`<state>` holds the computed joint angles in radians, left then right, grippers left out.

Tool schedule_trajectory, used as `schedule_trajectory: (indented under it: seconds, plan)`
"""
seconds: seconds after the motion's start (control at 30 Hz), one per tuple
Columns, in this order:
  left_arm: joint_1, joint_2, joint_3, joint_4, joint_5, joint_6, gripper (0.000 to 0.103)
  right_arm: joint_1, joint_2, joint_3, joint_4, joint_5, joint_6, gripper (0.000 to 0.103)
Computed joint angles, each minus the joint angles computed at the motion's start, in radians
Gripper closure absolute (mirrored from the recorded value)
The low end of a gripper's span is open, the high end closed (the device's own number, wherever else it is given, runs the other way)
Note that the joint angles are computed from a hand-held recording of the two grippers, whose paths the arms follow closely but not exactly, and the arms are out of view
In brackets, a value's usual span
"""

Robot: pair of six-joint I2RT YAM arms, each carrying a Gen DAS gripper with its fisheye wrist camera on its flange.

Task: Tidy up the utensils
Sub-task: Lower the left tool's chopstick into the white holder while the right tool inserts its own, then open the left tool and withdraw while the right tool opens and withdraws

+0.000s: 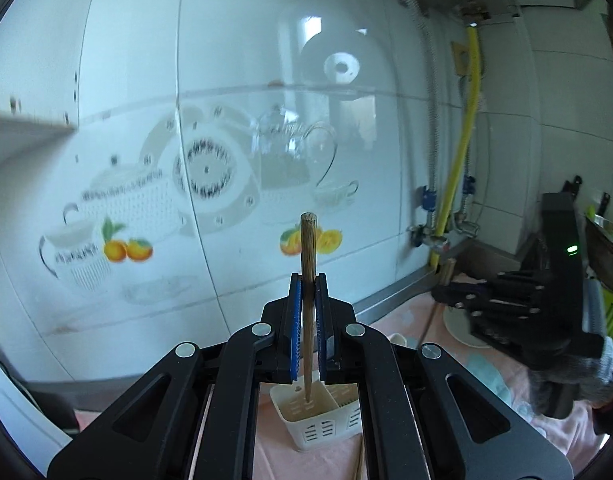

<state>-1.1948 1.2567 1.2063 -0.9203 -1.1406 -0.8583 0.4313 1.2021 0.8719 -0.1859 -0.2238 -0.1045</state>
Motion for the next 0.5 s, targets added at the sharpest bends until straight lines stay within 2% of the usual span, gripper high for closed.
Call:
schedule_trajectory:
  seconds: [0.2, 0.5]
  plan:
    - [0.097, -0.057, -0.161, 0.150, 0.105, 0.025, 0.098, -0.009, -0.002, -0.024, 0.008, -0.012, -0.017, 0.096]
    - [0.160, -0.093, -0.272, 0.208, 0.236, 0.004, 0.096, -0.009, -0.011, -0.027, -0.003, -0.014, -0.012, 0.095]
